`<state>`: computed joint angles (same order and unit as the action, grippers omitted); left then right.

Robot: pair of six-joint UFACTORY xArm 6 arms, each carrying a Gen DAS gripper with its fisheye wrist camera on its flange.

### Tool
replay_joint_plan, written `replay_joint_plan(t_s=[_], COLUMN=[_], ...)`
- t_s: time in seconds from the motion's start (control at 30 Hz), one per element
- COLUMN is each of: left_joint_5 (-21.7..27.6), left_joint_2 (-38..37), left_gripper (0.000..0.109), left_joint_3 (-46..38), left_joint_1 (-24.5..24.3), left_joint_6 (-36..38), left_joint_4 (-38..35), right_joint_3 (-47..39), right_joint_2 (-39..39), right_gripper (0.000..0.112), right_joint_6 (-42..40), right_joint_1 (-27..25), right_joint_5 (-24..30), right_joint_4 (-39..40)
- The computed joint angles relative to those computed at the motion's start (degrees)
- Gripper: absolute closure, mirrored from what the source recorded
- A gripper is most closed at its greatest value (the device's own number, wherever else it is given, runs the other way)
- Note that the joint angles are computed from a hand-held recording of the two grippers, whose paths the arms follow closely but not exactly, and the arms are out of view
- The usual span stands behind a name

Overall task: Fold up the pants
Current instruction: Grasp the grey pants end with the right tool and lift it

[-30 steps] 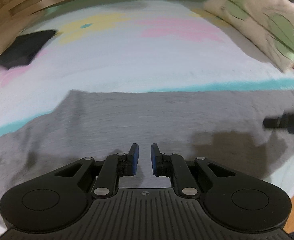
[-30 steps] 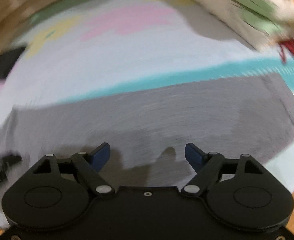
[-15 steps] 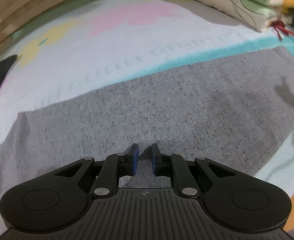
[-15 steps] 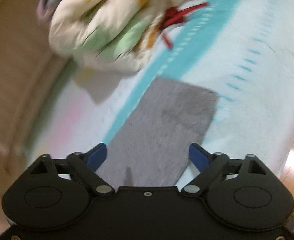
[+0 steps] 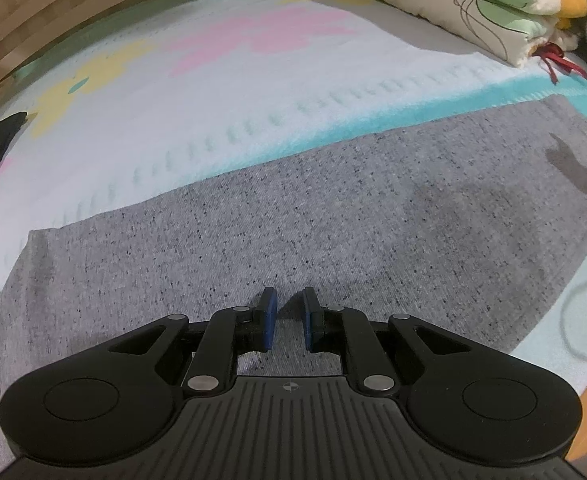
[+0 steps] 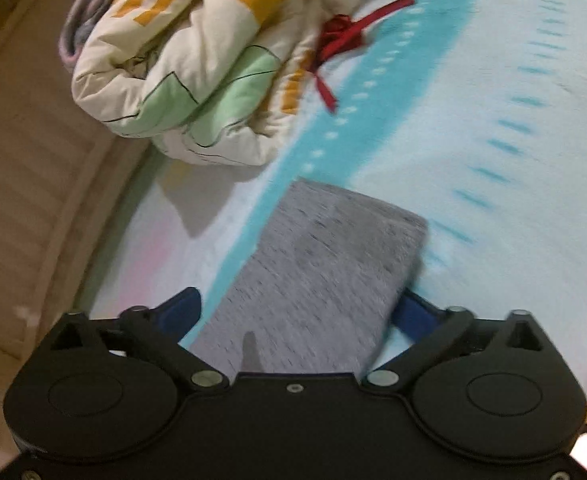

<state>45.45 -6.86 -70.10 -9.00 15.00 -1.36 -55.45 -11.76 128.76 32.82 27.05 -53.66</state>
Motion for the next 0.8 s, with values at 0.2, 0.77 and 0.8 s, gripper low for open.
replay_joint_plan(t_s=[0.2, 0.77, 0.8], left_joint_5=[-0.5, -0.6, -1.4], left_joint_2=[-0.7, 4.4, 4.2], left_gripper=[0.096, 0.096, 0.096], left_joint_3=[-0.2, -4.5, -4.0], left_joint_1=[-0.4, -8.4, -8.8], left_joint_6=[-1.8, -0.7, -1.1], left_joint_4=[0.9, -4.2, -2.7], right_joint_3=[1.5, -12.4, -15.7], right_joint_2=[0.5, 5.3, 6.6], right_gripper=[0.009, 0.092, 0.092], right_joint_6=[5.0, -15.2, -17.6], right_joint_1=[-3.9, 3.0, 4.3], right_joint_5=[-7.5, 6.9, 8.9], right_joint_4=[-6.2, 9.2, 9.2])
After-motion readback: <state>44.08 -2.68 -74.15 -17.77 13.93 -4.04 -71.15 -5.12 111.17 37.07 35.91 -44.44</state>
